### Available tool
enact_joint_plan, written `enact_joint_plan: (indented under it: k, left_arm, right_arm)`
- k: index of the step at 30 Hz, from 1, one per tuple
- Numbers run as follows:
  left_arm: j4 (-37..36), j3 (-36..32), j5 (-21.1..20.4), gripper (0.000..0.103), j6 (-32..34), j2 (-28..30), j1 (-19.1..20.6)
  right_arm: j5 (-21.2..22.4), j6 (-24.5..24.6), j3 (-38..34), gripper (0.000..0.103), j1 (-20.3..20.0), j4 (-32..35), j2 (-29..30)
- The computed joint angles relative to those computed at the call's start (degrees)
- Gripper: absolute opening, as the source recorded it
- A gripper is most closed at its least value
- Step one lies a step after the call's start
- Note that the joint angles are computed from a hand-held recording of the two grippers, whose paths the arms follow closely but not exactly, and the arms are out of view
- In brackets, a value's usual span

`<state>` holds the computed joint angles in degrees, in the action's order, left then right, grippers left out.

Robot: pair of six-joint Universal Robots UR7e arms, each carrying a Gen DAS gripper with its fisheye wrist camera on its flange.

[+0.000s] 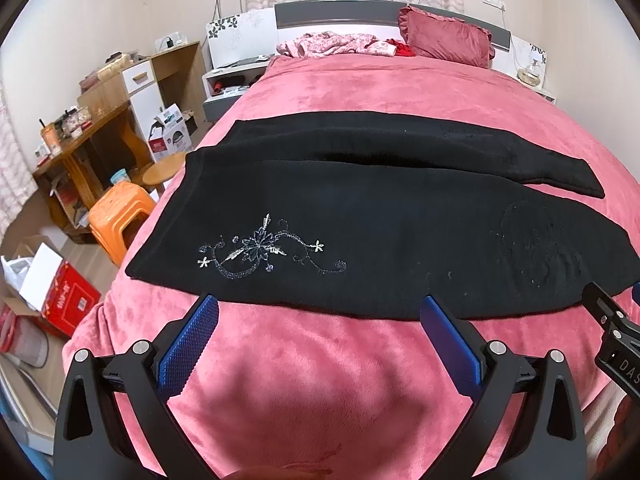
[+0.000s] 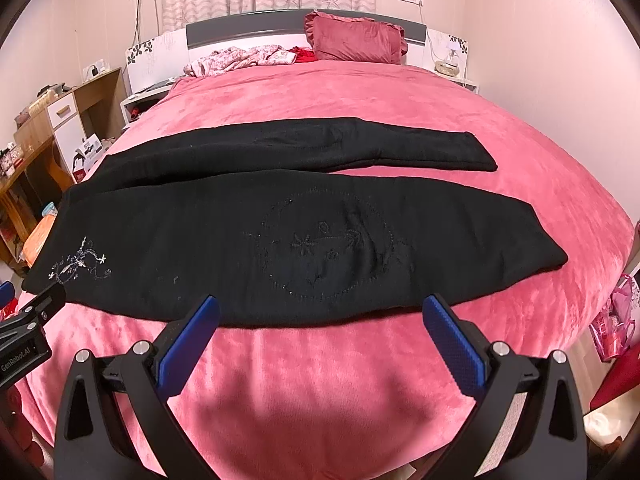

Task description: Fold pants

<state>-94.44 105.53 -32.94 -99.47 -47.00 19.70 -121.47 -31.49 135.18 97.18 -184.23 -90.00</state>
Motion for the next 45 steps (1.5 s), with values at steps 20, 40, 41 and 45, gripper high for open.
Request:
enact_joint_plan:
  k: [20,40,41,45]
  left_arm:
    - [-3.0,0.9,-1.9,0.100,2.0,-0.9,1.0]
    - [-32.4,18.8,-3.1,0.100,4.6,-12.1,5.6]
    - [-32.7,19.7,-3.0,0.100,3.1,-12.9,5.7]
    - [-38.1,24.5,-2.7,0.100,0.2,-16.3,6.1]
  right_arm:
    - [-0.9,0.7,-0.3,0.101,-0.6,0.2,0.7]
    - [27.9,20.6,-14.6,0.101,-24.9,33.4,-6.9]
    - [30.4,22.4,-15.4,0.101,-27.1,34.6,-7.4]
    - [37.0,25.9,-16.8,0.080,-33.0,35.8,-8.4]
